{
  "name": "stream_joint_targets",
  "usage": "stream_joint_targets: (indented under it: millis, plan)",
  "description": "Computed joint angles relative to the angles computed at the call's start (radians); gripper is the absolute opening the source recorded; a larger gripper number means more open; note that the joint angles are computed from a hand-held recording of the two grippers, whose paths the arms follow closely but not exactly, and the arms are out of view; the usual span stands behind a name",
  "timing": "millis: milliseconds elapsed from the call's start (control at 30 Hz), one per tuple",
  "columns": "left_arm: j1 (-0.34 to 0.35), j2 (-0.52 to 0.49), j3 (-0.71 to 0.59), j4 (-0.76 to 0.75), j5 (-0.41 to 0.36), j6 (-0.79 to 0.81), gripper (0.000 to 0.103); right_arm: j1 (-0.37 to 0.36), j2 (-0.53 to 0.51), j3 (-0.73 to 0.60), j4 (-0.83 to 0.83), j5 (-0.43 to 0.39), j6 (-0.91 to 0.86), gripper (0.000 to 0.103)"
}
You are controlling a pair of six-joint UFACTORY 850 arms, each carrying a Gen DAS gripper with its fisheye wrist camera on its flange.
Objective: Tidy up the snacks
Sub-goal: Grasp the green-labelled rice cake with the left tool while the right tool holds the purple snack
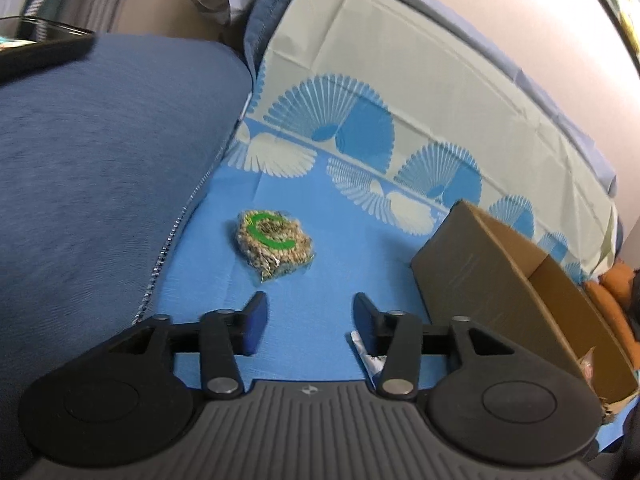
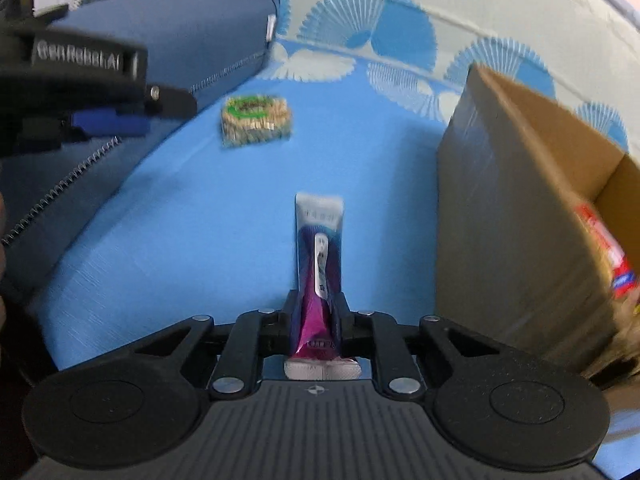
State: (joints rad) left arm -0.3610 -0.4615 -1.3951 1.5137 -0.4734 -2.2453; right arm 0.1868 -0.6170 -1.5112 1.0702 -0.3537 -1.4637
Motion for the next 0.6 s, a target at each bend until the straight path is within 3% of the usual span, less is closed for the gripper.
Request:
stream_joint_targets:
  millis: [33,100,200,267,467,600]
  plan:
    - [0.004,-0.016,-0.023,-0.047,-0.002,0.049,0.067,0.001,-0.003,-0.003,0.010,0.001,-0.012,0.023]
    - [0.015,-0.068,-0.096,-0.184,-0.026,0.182,0.089,-0.002,-0.016,-0.026,-0.020,-0.035,0.014,0.037]
    - [0.039,-0.156,-0.224,-0.364,-0.059,0.360,0.094,0.000,-0.039,-0.064,-0.106,-0.059,0.124,0.042]
    - [0.055,-0.226,-0.329,-0.472,-0.086,0.491,0.103,-0.003,-0.052,-0.090,-0.146,-0.085,0.188,0.042]
    - [0.079,-0.473,-0.717,-0.734,-0.278,0.872,0.102,-0.012,-0.075,-0.133,-0.206,-0.143,0.304,0.031]
    - [0.094,-0.630,-0.972,-0.832,-0.428,0.988,0.102,-0.015,-0.091,-0.161,-0.229,-0.165,0.351,0.028]
